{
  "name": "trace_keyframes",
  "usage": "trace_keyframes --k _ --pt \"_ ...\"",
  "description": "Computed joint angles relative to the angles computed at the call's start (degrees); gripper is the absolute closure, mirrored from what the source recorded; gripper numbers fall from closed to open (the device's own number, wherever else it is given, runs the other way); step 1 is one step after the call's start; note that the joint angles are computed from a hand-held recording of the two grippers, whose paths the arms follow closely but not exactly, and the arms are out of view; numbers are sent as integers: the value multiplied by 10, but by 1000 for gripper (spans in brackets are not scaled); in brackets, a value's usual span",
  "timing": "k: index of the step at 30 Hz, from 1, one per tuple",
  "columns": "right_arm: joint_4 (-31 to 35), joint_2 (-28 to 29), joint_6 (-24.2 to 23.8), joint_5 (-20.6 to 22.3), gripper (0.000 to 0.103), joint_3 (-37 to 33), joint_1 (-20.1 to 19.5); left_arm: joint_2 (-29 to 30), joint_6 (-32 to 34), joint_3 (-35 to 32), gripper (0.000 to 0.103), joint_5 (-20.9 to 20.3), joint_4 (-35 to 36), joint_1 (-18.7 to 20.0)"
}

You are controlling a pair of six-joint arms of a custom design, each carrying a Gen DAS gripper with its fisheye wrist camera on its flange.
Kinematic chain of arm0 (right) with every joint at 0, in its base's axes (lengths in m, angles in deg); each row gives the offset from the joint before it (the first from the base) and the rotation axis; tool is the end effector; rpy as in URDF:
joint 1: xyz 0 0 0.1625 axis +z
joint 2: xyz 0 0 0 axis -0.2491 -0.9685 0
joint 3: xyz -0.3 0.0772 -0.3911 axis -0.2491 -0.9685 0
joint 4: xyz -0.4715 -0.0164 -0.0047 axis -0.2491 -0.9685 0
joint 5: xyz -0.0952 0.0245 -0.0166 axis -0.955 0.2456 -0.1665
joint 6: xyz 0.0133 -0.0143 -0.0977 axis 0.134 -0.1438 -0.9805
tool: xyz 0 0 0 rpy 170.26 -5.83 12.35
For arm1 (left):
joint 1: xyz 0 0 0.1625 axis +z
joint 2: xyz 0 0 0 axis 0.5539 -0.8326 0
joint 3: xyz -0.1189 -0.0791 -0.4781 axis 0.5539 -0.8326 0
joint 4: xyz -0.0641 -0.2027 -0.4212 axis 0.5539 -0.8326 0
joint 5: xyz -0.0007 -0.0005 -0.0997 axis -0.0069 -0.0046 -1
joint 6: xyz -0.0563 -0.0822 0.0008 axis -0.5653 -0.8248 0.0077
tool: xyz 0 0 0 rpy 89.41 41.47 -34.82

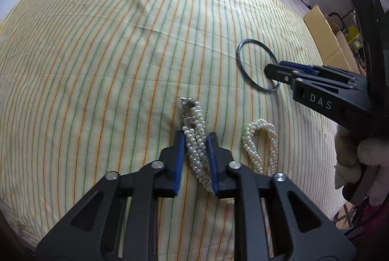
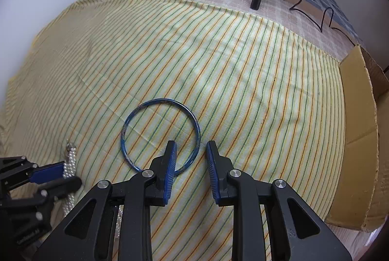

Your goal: Organize jewelry

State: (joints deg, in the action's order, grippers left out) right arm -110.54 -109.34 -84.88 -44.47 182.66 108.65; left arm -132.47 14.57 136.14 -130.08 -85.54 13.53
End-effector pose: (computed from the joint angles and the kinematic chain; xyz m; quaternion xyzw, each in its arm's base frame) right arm 0.1093 -0.5098 0.1265 0.1289 -0.9114 0.1745 0.3498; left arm -0.1955 -0.4756 0.0593 0.1516 0.9563 -0.0844 0.2351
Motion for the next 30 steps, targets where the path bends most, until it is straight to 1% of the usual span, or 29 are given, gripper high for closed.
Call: trace_keyframes --k 1,2,3,6,8,12,16,21,27,30 --pt "1 -1 2 0 80 0 0 1 2 0 91 2 -3 0" --pt "0 -1 2 1 83 1 0 2 3 1 94 7 -5 -1" --pt "-1 -1 0 1 91 1 0 6 3 -2 96 9 -8 -1" --pt "-1 -2 -2 5 98 2 1 5 -4 -1 97 5 -17 2" --pt "3 -6 -4 12 100 3 1 -1 -7 2 97 0 -19 3" --pt "11 -25 4 34 100 12 -4 -15 -12 7 97 -12 -28 2" --pt "-1 -40 3 41 100 21 0 -32 -10 14 97 -19 -40 -6" --pt "-18 -68 -4 50 100 34 14 -49 2 17 97 -22 -58 -26" --pt "-22 -109 10 73 101 51 30 -63 15 15 97 -32 -69 -42" --pt "-18 -128 19 84 101 56 36 -65 22 12 97 -31 -73 -51"
